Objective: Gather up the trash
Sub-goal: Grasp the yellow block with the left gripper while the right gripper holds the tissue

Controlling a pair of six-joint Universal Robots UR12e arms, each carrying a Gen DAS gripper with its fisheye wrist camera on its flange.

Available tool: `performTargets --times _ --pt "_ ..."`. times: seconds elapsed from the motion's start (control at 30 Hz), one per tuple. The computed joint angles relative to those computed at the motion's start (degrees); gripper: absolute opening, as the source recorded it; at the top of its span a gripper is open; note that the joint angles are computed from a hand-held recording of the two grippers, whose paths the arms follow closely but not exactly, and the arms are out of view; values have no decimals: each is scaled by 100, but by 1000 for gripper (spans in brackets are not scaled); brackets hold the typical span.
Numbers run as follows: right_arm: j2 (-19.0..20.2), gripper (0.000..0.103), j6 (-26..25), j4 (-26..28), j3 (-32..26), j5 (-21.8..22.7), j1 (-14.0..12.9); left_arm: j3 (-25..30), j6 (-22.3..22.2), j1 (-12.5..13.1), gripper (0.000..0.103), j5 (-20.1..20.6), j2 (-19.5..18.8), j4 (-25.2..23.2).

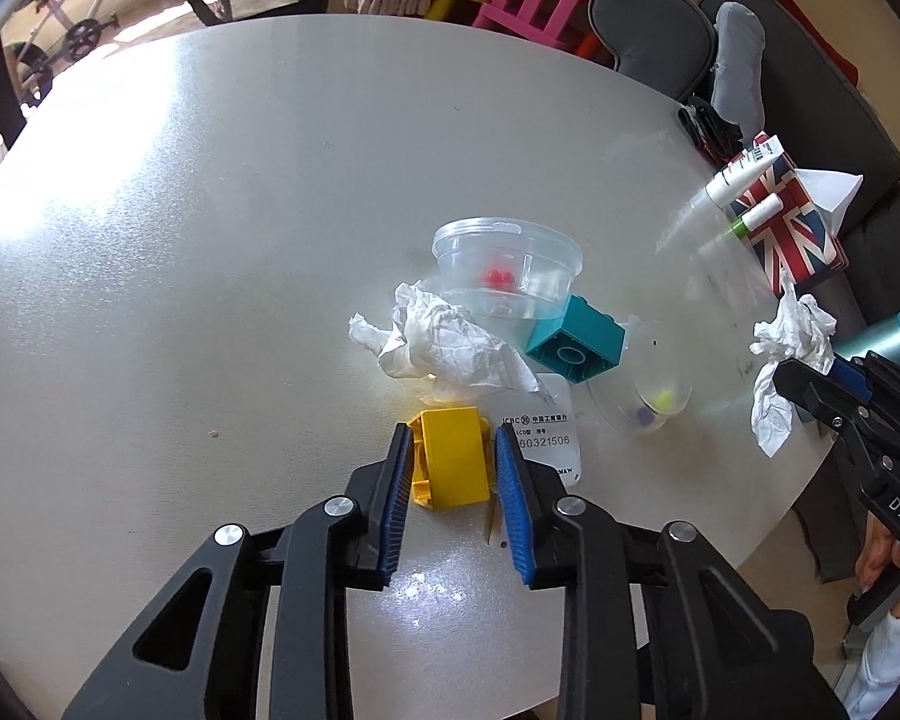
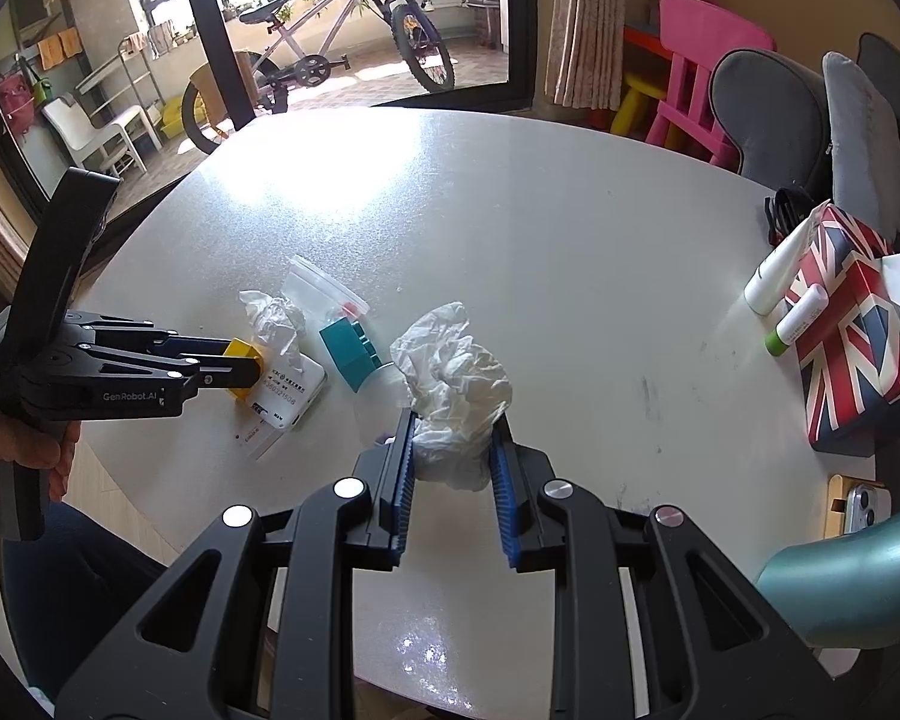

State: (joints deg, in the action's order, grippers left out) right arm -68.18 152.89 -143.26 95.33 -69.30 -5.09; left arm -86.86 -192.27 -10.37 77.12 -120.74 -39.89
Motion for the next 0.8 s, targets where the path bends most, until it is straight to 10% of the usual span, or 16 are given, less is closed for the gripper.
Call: performTargets --times 0.8 --pt "-321 23 -131 -138 311 199 14 -685 763 -86 23 286 661 819"
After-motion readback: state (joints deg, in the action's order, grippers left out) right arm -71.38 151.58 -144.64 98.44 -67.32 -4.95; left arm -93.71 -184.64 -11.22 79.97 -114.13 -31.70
